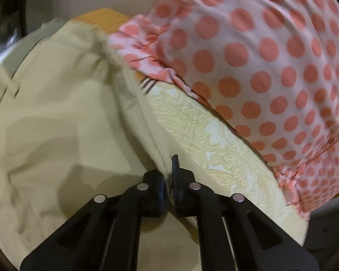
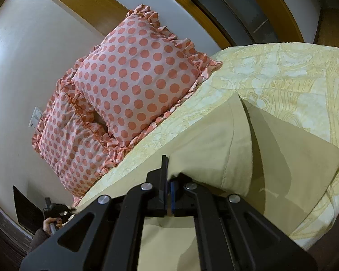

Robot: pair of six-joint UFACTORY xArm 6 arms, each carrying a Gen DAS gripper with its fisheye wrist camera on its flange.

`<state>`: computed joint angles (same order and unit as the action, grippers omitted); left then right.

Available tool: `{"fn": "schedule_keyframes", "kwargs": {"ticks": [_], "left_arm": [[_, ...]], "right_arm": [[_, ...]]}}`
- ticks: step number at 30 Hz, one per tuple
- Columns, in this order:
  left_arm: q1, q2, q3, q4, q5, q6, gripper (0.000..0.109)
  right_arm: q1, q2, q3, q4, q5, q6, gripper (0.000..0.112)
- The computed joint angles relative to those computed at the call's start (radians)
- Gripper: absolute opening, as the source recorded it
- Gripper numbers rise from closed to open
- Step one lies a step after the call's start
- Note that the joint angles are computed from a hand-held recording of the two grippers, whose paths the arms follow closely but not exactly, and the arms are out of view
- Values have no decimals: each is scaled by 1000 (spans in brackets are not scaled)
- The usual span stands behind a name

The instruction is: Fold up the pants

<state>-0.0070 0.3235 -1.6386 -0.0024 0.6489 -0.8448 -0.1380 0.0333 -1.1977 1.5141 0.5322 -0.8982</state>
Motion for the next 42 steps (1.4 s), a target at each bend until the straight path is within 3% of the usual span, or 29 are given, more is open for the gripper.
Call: {"fn": "schedule_keyframes", "kwargs": {"ticks": [2, 4, 5, 9, 11, 14, 19, 30, 32, 34, 35, 38, 42], "left_arm": [[-7, -147, 182, 56, -147, -23, 4], [-32, -348, 391, 216, -235, -140, 4], [-54, -452, 487, 321, -238, -210, 4], [-210, -841, 814, 702, -101, -581, 5], [-306, -949, 918, 747, 5, -699, 4], [-396, -1047, 1038, 751, 95, -812, 4], [-438, -1095, 1107, 777, 121, -907, 4], [-434, -1116, 1125, 790, 90, -863, 5], [-436, -1105, 1119, 769, 100, -815, 5], [-450, -1102, 1118, 761, 115, -789, 6], [-465, -1112, 1122, 780, 129, -800, 9], [-526, -1169, 1145, 850, 177, -860, 17], [-624, -1229, 1146, 902, 308, -933, 20]], "right_arm": [[-4, -6, -8, 9, -1, -25, 1], [-14, -24, -2, 28, -11, -57, 1], [-20, -30, 1, 31, -15, -64, 1], [-67, -52, 38, 7, -9, -25, 1], [-78, -55, 59, -37, -15, 23, 1], [-99, -45, 85, -98, 1, 113, 1], [-128, -36, 108, -138, 38, 179, 1], [-133, -89, 168, -187, 2, 217, 1], [-122, -100, 179, -244, -28, 234, 11], [-107, -123, 205, -306, -97, 289, 43], [-109, -146, 222, -275, -123, 271, 48], [-94, -173, 250, -279, -238, 263, 49], [-93, -122, 226, -350, -254, 325, 48]]}}
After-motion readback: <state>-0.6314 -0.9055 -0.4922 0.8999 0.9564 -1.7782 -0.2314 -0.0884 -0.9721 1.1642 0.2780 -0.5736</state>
